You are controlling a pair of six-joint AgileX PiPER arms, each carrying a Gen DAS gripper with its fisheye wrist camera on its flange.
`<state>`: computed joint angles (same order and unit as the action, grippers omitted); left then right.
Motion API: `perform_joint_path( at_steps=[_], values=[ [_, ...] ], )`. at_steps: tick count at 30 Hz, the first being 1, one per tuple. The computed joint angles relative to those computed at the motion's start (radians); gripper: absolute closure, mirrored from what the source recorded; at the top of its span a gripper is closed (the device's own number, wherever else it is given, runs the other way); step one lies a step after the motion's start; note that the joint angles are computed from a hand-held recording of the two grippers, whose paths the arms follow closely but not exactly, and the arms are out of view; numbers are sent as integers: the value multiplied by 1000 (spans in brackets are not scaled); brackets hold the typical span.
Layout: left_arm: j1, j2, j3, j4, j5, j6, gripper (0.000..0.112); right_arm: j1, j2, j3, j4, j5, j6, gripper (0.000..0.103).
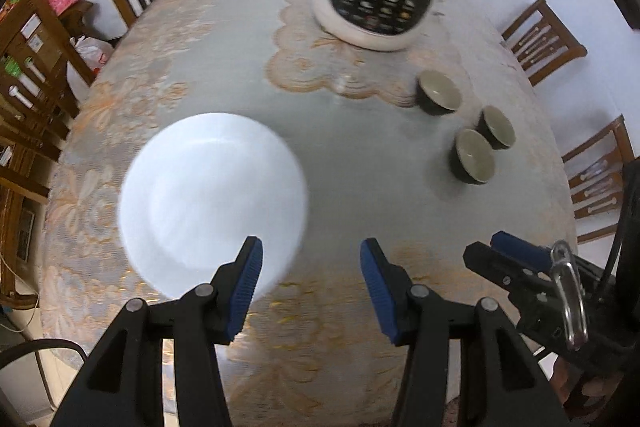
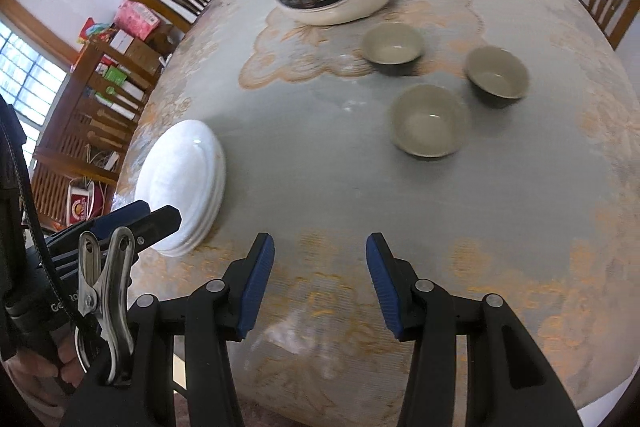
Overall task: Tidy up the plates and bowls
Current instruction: 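Move both open grippers toward the dark bowls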
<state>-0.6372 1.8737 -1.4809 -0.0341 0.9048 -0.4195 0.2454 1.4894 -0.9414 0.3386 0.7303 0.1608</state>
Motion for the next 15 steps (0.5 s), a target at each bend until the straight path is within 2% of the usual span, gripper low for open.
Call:
perform_joint_path(
  at_steps=[9,15],
  values=[
    [-93,106,-150,22,27,-71,59,-166,-36,56,77,31,-181,53],
    [-129,185,-278,47,64,-122,59,-261,-12,40,120,54,-305,53]
  ],
)
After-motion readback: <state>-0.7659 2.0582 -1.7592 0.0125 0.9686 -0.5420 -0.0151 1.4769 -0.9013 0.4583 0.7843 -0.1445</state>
